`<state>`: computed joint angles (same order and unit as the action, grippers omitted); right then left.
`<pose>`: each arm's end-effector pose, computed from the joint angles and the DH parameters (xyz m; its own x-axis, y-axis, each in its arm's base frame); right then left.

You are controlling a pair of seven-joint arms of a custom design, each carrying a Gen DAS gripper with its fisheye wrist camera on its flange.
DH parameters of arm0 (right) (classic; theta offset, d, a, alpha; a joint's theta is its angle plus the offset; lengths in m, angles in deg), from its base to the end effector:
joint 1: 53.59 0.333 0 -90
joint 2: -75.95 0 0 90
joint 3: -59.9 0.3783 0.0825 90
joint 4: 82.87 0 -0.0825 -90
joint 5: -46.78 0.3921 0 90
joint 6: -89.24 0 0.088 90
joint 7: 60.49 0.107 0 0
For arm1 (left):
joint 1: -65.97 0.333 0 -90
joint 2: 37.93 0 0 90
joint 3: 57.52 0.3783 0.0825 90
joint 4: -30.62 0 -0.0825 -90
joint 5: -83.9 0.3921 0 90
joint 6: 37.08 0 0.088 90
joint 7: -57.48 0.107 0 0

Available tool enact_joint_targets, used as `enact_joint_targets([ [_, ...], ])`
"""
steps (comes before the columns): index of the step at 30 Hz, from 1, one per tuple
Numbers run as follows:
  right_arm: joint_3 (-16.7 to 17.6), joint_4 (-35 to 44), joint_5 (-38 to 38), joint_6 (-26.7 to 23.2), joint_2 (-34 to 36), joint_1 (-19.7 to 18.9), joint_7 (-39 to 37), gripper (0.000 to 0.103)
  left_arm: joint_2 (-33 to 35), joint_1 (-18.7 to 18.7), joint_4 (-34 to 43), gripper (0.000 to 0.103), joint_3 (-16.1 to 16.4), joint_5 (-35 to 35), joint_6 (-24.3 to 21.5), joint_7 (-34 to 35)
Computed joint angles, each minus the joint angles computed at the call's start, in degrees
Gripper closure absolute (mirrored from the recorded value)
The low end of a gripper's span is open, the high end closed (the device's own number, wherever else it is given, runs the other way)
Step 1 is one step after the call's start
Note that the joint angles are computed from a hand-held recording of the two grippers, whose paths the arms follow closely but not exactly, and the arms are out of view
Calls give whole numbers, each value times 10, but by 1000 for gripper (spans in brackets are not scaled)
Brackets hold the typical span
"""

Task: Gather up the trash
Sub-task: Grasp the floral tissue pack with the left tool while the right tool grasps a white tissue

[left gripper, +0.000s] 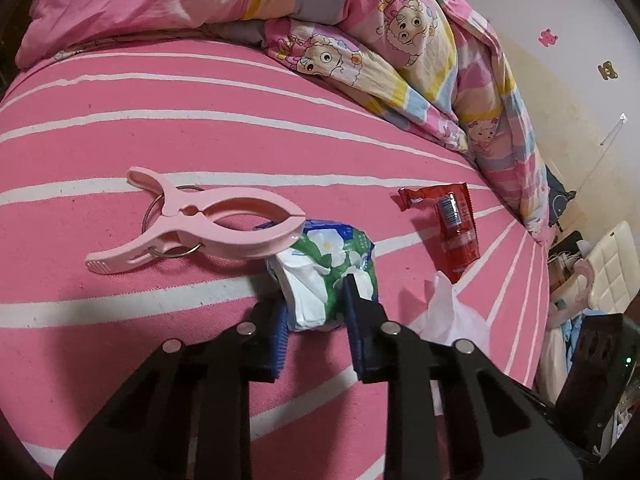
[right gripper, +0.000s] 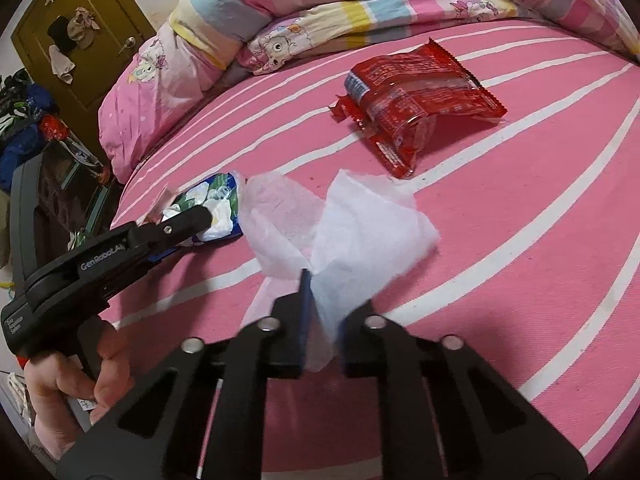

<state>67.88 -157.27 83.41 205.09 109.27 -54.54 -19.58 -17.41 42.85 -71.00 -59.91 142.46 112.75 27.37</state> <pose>0.7742 0.1008 0.4861 0.6772 -0.6308 -0.3787 -0.7226 -0.4734 -0.5037 0.6321 -0.3187 0.4572 0.5675 -0.6780 0.4671 -0.4082 -0.7244 -0.5555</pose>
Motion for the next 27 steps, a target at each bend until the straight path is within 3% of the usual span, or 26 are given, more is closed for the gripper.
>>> enact_joint_targets([
  [14,3,13,34,-3,-12,-18,-30,100,14,-21,56,83,-4,-33,-23,65],
  [15,3,26,39,-15,-7,-24,-24,100,14,-22,57,83,-2,-26,-7,54],
  [17,6,73,53,-71,19,-37,20,100,10,-20,37,83,16,22,91,-60],
  [18,7,102,58,-97,36,-42,47,100,12,-29,36,83,30,35,110,-88],
  [21,3,127,60,-106,48,-54,82,100,24,-27,65,83,-2,-19,51,6],
  [27,-1,84,66,-76,11,-76,42,100,55,-61,118,84,-8,-60,32,76],
])
